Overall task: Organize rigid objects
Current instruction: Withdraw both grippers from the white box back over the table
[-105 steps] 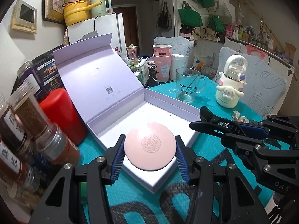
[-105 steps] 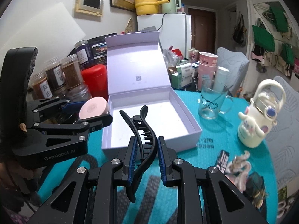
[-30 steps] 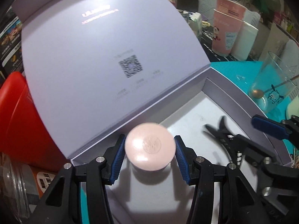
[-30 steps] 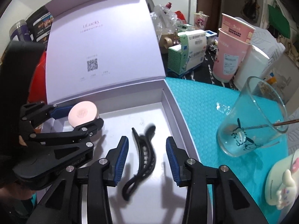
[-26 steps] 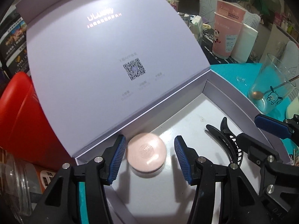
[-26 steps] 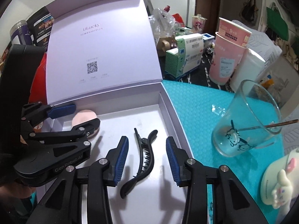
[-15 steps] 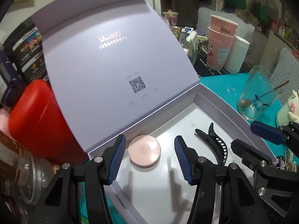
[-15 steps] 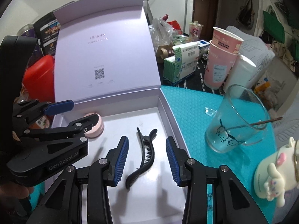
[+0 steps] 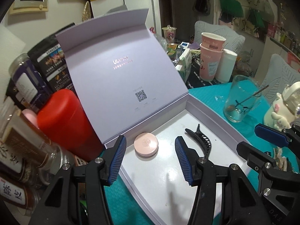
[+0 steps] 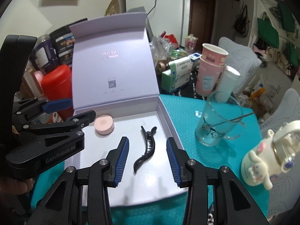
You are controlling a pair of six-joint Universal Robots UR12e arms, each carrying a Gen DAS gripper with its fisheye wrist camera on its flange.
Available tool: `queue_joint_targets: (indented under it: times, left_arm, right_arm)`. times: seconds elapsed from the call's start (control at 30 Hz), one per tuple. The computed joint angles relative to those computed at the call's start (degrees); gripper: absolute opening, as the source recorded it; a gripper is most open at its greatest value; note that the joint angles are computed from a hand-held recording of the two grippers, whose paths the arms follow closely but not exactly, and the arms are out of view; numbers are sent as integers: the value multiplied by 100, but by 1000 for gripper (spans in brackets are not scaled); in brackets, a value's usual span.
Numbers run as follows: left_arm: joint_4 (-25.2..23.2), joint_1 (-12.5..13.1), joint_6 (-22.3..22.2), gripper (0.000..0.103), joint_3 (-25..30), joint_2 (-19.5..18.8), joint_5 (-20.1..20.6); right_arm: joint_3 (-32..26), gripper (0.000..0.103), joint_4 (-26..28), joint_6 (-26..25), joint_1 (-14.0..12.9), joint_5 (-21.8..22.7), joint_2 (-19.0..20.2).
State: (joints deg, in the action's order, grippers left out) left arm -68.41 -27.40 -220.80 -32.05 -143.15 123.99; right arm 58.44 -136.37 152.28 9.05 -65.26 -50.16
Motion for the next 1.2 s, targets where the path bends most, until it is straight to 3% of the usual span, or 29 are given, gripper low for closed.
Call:
queue_joint_targets:
  times: [0.3, 0.73, 0.9, 1.2]
  left_arm:
    - [246, -211, 99, 53, -275, 228, 326]
    - [951, -536, 305, 54, -938, 612, 475]
    - [1292, -660, 379, 74, -1150, 690, 523]
    - [1675, -834, 617, 75, -1386, 739, 344]
  right_arm:
    - [722, 41, -629, 134, -136, 158, -496]
    - [1775, 44, -1333, 252, -378, 315, -1192]
    - [2156, 44, -1533, 318, -469, 286, -1425]
    - [2781, 46, -1811, 501, -634, 170, -1741]
